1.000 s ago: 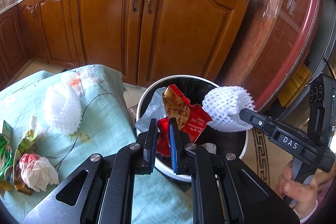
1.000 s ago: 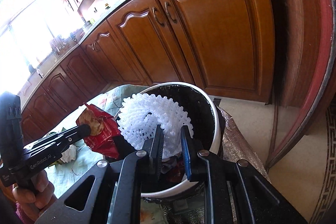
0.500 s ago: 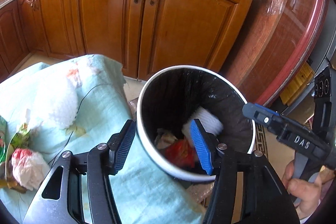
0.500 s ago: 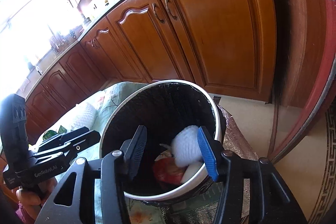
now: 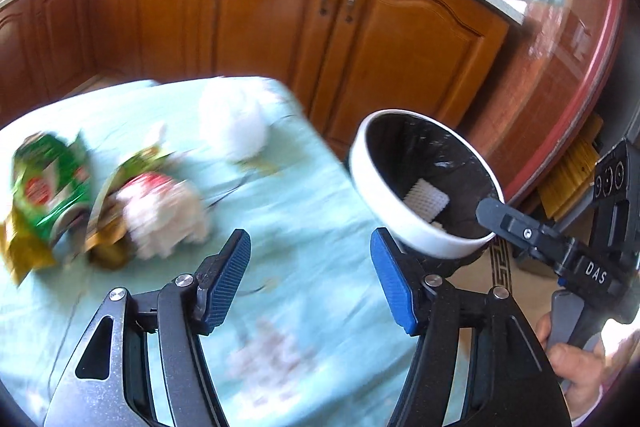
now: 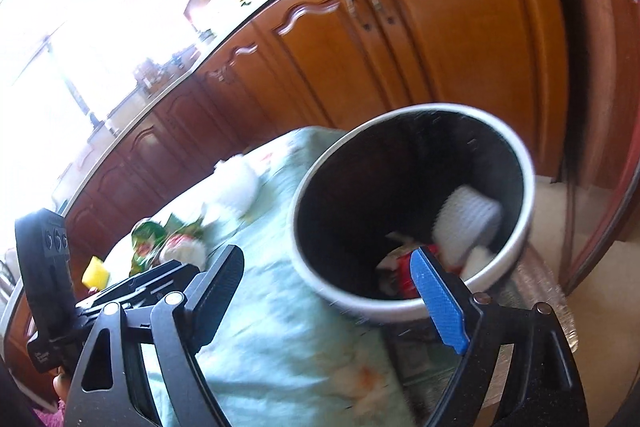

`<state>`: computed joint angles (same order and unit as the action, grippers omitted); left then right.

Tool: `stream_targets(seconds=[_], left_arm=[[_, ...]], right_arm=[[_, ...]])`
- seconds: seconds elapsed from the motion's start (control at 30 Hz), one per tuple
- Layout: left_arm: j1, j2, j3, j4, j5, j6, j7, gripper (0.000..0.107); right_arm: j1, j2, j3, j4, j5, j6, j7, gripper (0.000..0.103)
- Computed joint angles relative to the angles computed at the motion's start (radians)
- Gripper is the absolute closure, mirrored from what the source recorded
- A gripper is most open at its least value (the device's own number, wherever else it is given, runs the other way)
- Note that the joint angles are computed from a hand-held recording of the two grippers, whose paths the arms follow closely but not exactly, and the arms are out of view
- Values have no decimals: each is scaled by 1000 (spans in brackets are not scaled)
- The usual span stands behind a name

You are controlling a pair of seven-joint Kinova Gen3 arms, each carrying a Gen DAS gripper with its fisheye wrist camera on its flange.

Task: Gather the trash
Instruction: 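Move both open tools back toward the remaining wrappers on the table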

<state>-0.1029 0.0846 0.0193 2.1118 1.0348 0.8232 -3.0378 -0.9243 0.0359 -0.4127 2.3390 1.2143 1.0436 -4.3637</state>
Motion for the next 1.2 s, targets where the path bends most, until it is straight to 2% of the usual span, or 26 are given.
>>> stream_targets(seconds=[0.2,0.43,0.77,1.2], left_arm=[[-87,6,-59,14,-2,39,-33,44],[-175,32,-90,4,-16,66,-45,44],[-259,70,-100,-18,-18,76,-47,44],[-308,129,-80,-110,-1,41,44,44]], right_arm=[[0,56,20,-45,70,-60,-5,16],[6,117,56,-105,145,-138,18,16],[27,192,106,-192,212,-243,75,16],[80,237,151,-265,268,-345,147,17]])
